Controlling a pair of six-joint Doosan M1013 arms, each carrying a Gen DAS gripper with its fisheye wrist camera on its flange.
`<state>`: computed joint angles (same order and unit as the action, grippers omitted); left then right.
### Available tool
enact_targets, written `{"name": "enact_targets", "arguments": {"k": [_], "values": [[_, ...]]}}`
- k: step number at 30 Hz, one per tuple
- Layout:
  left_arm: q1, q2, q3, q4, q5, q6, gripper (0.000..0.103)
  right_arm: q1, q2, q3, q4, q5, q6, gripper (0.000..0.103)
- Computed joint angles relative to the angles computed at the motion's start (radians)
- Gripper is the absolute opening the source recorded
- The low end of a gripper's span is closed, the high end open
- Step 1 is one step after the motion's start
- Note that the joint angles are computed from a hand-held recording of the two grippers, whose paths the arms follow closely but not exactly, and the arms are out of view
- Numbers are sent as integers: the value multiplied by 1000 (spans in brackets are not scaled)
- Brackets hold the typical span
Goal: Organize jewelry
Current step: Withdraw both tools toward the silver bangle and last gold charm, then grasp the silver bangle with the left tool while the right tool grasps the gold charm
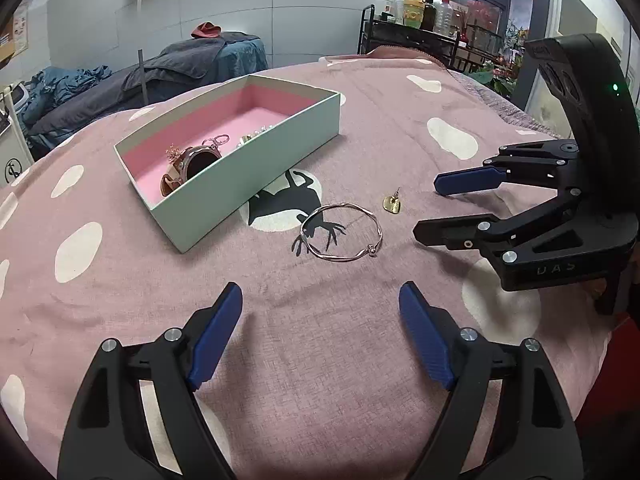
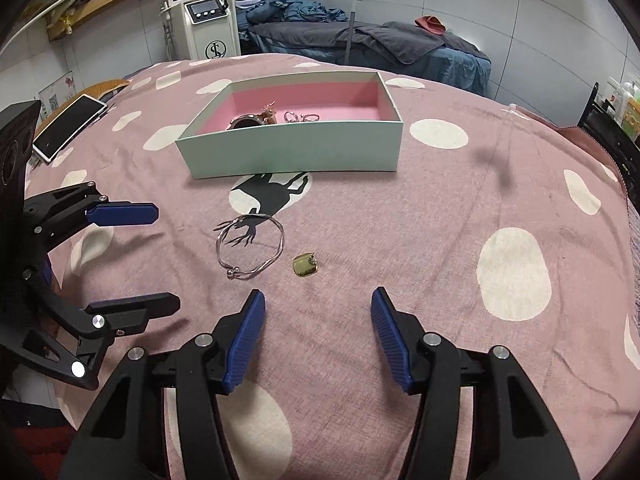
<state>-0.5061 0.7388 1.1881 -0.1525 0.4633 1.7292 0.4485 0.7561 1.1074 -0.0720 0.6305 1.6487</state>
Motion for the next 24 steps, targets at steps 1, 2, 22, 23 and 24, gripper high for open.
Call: {"name": "enact_targets", "arguments": {"k": [1,2,22,23,24], "values": [[-1,4,-6,3,9,-1,80,1,6,-9,0,11,-5,51],[-1,8,-11,3,18,-1,80,3,13,-22,-5,27,-5,49],[13,80,-141,-78,146,68,80,-3,49,-87,44,62,-35,13],[13,85,-151,-82,155,72,80,-4,46,-83,42,60,-28,13],[14,91,-164,-88,167,76,80,-5,44,-80,40,58,-19,13]]}}
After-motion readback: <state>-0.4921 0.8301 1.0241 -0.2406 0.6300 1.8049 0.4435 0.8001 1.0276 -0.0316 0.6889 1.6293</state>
